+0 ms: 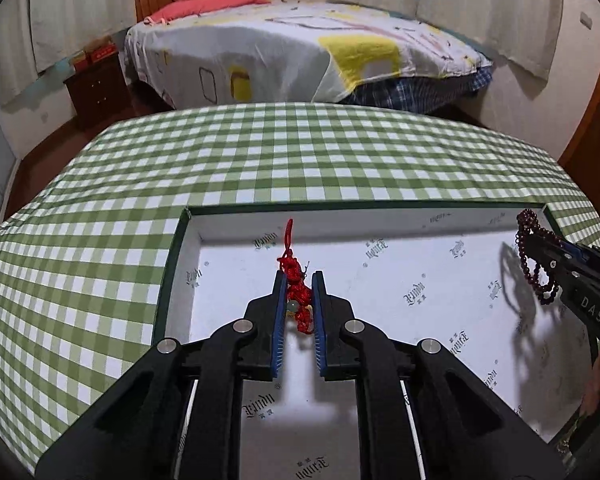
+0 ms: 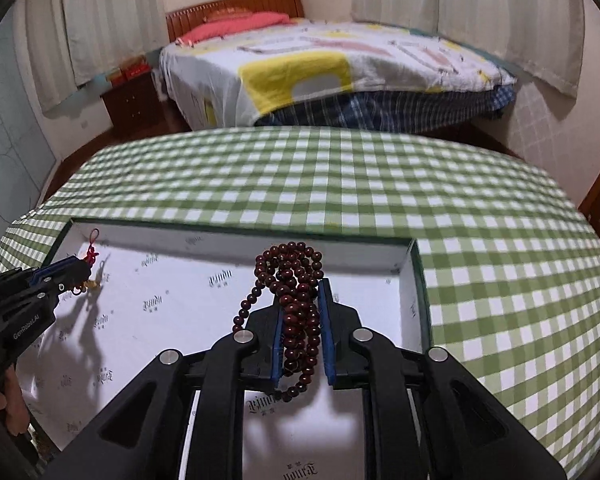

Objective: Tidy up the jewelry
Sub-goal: 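Carry the red tassel charm with the left tool while the right tool carries the bead bracelet into the tray, then open both tools to release the charm and bracelet in the tray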

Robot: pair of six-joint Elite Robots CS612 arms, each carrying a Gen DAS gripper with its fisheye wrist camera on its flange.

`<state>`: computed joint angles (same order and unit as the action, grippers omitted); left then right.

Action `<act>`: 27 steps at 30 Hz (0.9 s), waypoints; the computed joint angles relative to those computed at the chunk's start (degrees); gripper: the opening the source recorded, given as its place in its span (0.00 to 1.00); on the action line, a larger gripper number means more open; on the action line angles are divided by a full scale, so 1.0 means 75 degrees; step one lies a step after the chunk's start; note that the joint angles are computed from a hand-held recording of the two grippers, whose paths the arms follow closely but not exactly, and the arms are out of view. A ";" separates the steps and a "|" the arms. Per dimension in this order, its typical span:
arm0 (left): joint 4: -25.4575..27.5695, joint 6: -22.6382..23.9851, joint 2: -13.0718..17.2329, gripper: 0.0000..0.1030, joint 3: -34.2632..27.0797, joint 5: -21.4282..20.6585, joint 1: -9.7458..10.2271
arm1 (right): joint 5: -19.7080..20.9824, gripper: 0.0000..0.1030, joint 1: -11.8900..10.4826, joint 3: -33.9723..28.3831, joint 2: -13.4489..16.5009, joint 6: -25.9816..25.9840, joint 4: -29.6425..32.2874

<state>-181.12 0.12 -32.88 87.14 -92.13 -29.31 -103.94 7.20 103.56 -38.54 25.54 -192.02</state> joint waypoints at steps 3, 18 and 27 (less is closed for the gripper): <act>0.0018 -0.0093 0.0021 0.36 -0.0033 0.0034 -0.0001 | 0.0064 0.35 -0.0017 -0.0021 -0.0014 0.0066 0.0201; -0.1429 -0.0621 -0.0074 0.59 0.0452 -0.0343 0.0140 | -0.1151 0.54 0.0316 0.0316 -0.0048 -0.0080 -0.1532; -0.3266 -0.0736 -0.0699 0.66 0.1997 -0.0125 0.0098 | -0.1868 0.55 0.0974 0.1136 -0.0261 -0.0019 -0.2907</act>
<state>-205.62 -5.40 -38.12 102.12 -93.07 -28.58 -117.95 14.51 112.08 -40.50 25.40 -213.82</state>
